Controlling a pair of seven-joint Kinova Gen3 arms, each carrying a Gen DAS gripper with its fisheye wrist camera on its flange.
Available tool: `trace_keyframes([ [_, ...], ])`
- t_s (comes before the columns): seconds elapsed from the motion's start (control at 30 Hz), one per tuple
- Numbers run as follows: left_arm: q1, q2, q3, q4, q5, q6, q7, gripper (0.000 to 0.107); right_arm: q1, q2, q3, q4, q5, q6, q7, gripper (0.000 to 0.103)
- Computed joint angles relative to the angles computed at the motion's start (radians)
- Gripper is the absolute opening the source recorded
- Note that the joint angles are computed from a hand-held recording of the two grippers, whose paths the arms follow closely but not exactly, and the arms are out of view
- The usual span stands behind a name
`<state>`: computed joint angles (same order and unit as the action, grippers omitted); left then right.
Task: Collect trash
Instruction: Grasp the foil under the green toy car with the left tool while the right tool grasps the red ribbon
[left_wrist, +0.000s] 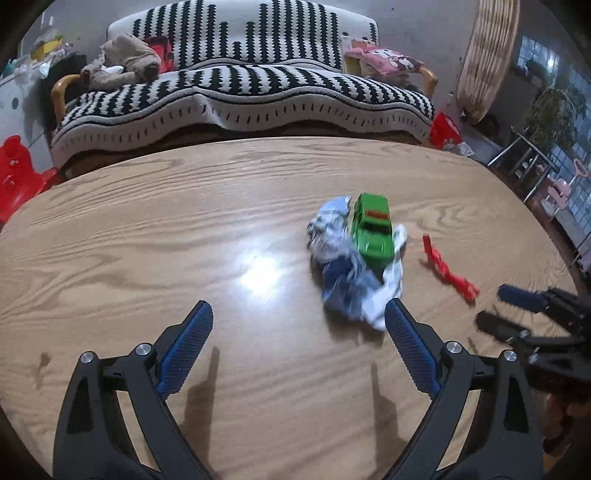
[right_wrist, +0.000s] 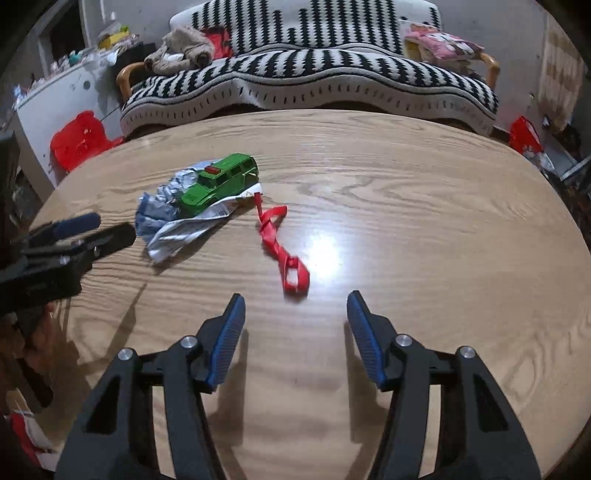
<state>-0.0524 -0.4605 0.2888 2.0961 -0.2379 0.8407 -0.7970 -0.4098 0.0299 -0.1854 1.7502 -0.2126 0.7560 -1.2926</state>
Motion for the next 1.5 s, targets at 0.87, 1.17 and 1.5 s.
trace_keyframes([
  [0.87,-0.033,-0.025,0.095,-0.063,-0.094,0.101,0.088,0.024,-0.016,-0.087,0.016,0.06,-0.01,-0.063,-0.053,0.015],
  [1.17,-0.118,-0.253,0.154,-0.083,-0.042,0.275,0.155,0.024,0.0,-0.31,0.068,0.135,-0.071,0.073,-0.029,0.015],
  [1.5,-0.275,-0.448,0.131,-0.089,0.03,0.366,0.149,0.024,0.016,-0.464,0.107,0.173,-0.127,0.195,0.01,0.015],
])
